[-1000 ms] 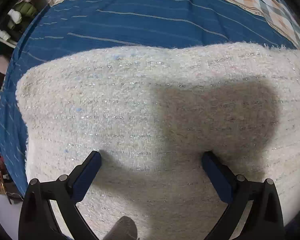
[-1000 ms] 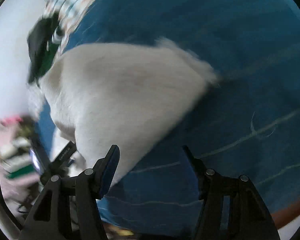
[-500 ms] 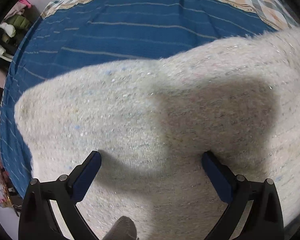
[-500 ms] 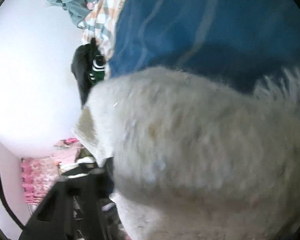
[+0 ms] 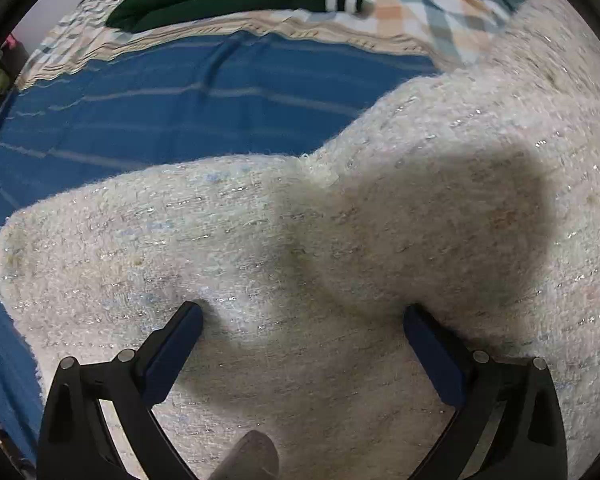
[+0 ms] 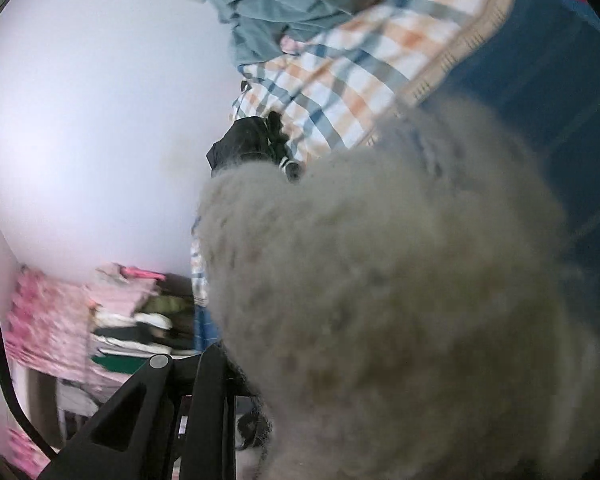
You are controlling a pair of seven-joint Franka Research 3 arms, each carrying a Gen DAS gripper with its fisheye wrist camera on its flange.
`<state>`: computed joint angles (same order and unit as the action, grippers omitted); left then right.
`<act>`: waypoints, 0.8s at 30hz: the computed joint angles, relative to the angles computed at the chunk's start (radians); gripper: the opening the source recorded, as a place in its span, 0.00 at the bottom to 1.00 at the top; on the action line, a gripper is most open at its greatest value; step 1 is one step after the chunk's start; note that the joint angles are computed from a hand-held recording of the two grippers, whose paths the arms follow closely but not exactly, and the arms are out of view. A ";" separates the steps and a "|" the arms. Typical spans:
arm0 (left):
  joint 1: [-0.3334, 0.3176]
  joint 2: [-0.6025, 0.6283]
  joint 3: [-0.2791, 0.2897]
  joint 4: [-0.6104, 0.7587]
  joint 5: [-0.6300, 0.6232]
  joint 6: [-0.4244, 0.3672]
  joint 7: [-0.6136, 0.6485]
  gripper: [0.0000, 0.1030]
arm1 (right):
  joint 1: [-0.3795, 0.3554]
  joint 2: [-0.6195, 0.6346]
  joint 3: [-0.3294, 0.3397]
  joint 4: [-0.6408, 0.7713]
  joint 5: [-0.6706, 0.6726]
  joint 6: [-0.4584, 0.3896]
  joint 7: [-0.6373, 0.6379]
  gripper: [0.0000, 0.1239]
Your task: Fold large clothes
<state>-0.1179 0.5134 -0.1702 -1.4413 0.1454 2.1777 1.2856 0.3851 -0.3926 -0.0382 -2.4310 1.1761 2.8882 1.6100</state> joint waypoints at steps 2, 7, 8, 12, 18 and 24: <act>0.018 0.011 -0.008 0.041 -0.037 -0.032 0.009 0.99 | -0.047 0.022 0.025 0.048 -0.149 -0.044 0.083 0.19; 0.111 -0.207 0.026 -0.191 -0.130 0.034 -0.083 0.99 | -0.078 0.100 0.082 0.220 -0.426 -0.176 0.191 0.19; 0.129 -0.267 0.039 -0.254 -0.138 0.043 -0.104 0.99 | -0.075 0.087 0.103 0.227 -0.483 -0.203 0.239 0.19; 0.170 -0.502 0.097 -0.505 -0.050 0.043 -0.230 0.99 | -0.038 0.219 0.186 0.416 -0.666 -0.301 0.276 0.19; 0.243 -0.718 0.144 -0.756 0.027 -0.045 -0.370 0.99 | 0.108 0.481 0.255 0.659 -0.876 -0.408 0.313 0.19; 0.269 -0.843 0.181 -0.903 -0.078 -0.038 -0.440 0.99 | 0.230 0.711 0.263 0.874 -0.986 -0.651 0.311 0.31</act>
